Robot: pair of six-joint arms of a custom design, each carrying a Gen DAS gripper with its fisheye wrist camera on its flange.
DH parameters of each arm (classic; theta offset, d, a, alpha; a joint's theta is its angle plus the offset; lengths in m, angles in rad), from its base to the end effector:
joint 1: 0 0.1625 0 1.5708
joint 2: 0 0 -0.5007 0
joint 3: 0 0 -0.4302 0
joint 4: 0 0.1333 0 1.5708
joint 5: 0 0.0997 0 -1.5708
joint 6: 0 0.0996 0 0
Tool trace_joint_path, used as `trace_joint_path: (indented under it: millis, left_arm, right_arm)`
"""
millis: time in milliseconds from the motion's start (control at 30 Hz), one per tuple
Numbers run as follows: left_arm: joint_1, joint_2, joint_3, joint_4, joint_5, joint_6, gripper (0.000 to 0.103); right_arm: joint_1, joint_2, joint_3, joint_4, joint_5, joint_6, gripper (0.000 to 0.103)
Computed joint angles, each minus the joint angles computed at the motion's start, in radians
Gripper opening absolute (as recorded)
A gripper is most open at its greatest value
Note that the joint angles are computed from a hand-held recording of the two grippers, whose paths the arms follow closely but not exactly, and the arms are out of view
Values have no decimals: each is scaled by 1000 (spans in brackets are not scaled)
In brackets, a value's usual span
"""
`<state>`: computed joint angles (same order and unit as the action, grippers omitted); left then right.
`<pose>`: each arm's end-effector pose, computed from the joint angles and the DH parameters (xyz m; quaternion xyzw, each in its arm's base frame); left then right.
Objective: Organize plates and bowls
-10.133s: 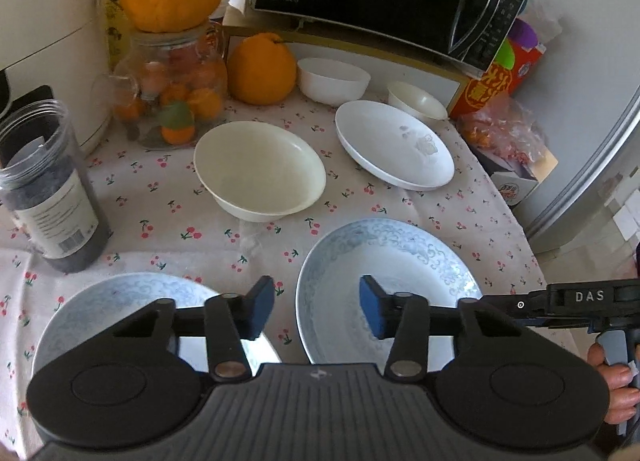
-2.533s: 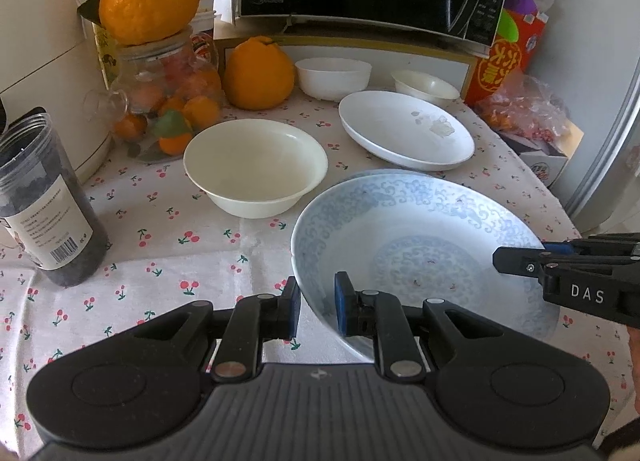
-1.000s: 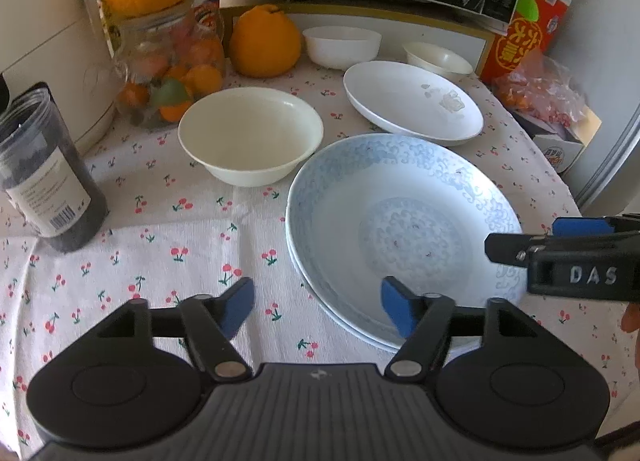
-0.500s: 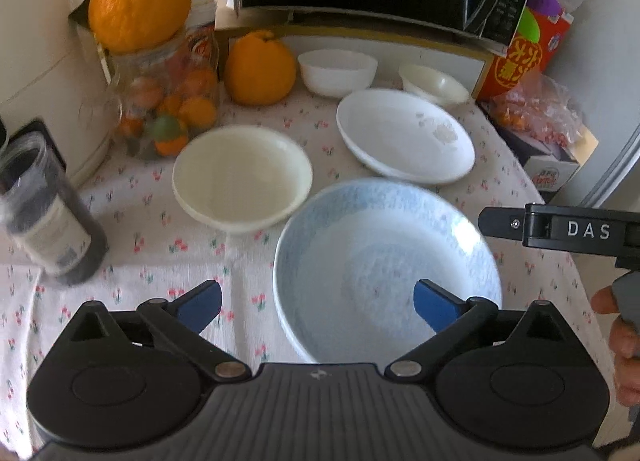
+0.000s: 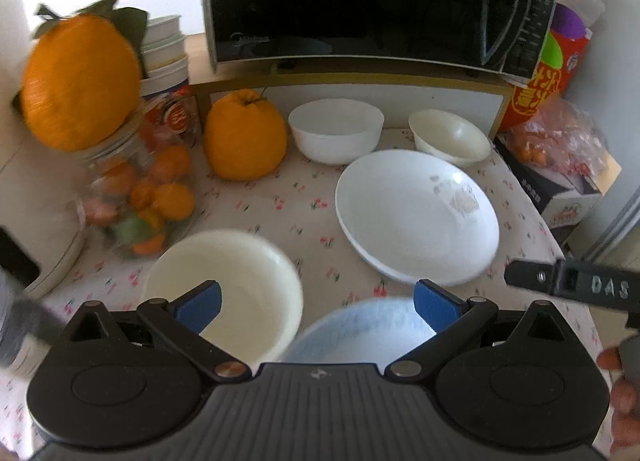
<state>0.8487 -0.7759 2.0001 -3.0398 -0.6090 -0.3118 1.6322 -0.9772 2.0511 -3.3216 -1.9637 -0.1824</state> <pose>-0.2445 -0.6029 0.0774 0.1240 0.8730 -0.3210 0.3456 0.1331 -0.6135 0.1901 0.0482 -0.9261 0.3139 0.2035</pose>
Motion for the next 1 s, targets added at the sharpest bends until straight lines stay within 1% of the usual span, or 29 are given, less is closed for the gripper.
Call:
trace_joint_path:
  millis: [267, 333, 400, 467, 533, 600, 667, 700, 733, 767, 800, 833, 867, 900, 933, 967, 1000]
  left_arm:
    - [68, 72, -134, -13, -56, 60, 101]
    - [80, 83, -147, -46, -78, 72, 98]
    - [94, 92, -157, -74, -112, 63, 96]
    - [108, 99, -183, -61, -148, 52, 85]
    - [116, 107, -194, -91, -177, 63, 85]
    - [125, 117, -197, -127, -193, 73, 81]
    - [136, 123, -206, -118, -208, 69, 66]
    - [142, 125, -207, -117, -219, 70, 62]
    - [148, 127, -209, -117, -229, 68, 55]
    - [153, 128, -209, -116, -238, 59, 47]
    - [158, 128, -209, -118, -251, 45, 43]
    - [163, 128, -206, -128, -270, 34, 37]
    - [167, 128, -204, -137, -286, 26, 36]
    - [167, 131, -202, -147, -284, 24, 35]
    - [166, 134, -201, -156, -275, 29, 33]
    - [166, 137, -202, -159, -269, 36, 29]
    - [168, 137, -202, -160, -267, 37, 27]
  right_arm:
    - [-30, 37, -65, 43, 27, 78, 102]
    - [-36, 47, -76, 36, 41, 84, 102]
    - [-42, 58, -82, 12, 57, 71, 102]
    - [-47, 70, -84, -14, 72, 50, 102]
    - [-53, 79, -88, -30, 93, 35, 101]
    - [-60, 87, -93, -38, 113, 30, 100]
    - [-66, 96, -98, -47, 127, 36, 97]
    - [-68, 101, -101, -52, 132, 39, 96]
    - [-70, 106, -104, -57, 134, 42, 92]
    - [-72, 110, -106, -64, 137, 41, 85]
    - [-74, 114, -107, -71, 140, 37, 81]
    - [-75, 118, -108, -78, 139, 32, 70]
    - [-76, 122, -108, -86, 139, 27, 60]
    - [-77, 125, -108, -89, 141, 19, 55]
    - [-77, 127, -109, -86, 140, 9, 45]
    - [-76, 130, -111, -83, 135, -3, 38]
    - [-74, 133, -110, -87, 127, -19, 36]
